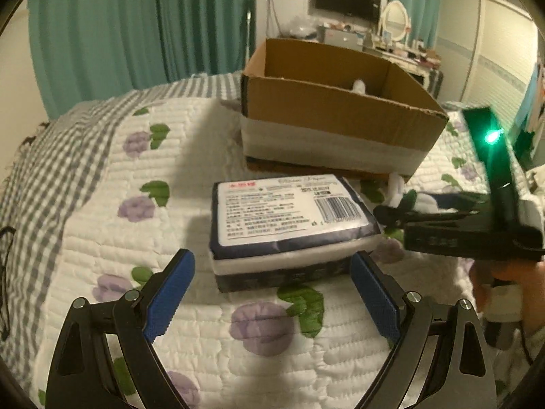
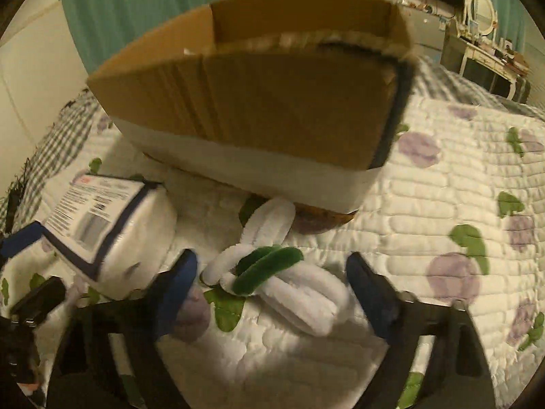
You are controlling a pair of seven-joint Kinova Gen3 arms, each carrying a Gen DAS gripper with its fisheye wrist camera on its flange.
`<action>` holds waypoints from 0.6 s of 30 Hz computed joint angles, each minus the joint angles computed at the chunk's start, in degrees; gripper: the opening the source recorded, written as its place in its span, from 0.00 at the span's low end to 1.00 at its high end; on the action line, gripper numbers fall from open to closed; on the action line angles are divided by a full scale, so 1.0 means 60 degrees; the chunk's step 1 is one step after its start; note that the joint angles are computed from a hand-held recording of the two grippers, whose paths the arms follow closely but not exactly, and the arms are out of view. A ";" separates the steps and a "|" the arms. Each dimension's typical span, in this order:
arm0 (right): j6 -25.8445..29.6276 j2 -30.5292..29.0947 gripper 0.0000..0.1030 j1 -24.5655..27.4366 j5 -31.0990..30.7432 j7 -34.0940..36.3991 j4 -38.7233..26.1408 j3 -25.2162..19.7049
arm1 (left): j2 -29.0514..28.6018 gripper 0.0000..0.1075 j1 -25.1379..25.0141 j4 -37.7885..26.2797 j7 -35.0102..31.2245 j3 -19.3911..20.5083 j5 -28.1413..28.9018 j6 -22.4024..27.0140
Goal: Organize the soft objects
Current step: 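Grasp the white-and-green fuzzy toy with the right tool while the left tool grasps the wet-wipes pack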
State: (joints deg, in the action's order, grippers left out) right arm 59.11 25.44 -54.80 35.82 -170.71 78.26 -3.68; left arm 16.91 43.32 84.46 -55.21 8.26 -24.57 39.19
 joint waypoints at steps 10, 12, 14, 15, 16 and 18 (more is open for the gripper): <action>0.0730 -0.0165 0.36 -0.0762 0.0560 -0.0752 0.0139 0.0048 | -0.0367 0.86 -0.1319 0.0326 -0.2454 0.0387 0.1392 -0.0022; 0.1024 -0.0348 0.35 -0.1029 0.0880 -0.1302 0.0280 -0.0013 | -0.0391 0.85 -0.1692 0.0454 -0.2942 0.0496 0.2013 -0.0130; 0.1189 -0.0528 0.35 -0.1172 0.1108 -0.1852 0.0476 -0.0134 | -0.0293 0.85 -0.1998 0.0484 -0.3470 0.0627 0.2616 -0.0289; 0.1270 -0.0510 0.35 -0.1172 0.1175 -0.2000 0.0448 -0.0205 | -0.0210 0.85 -0.2046 0.0454 -0.3685 0.0650 0.2759 -0.0359; 0.1320 -0.0543 0.35 -0.1170 0.1220 -0.2153 0.0480 -0.0267 | -0.0123 0.85 -0.1965 0.0419 -0.3769 0.0612 0.2746 -0.0407; 0.1299 -0.0599 0.35 -0.1115 0.1292 -0.2413 0.0553 -0.0364 | 0.0056 0.73 -0.1843 0.0312 -0.4068 0.0615 0.2750 -0.0448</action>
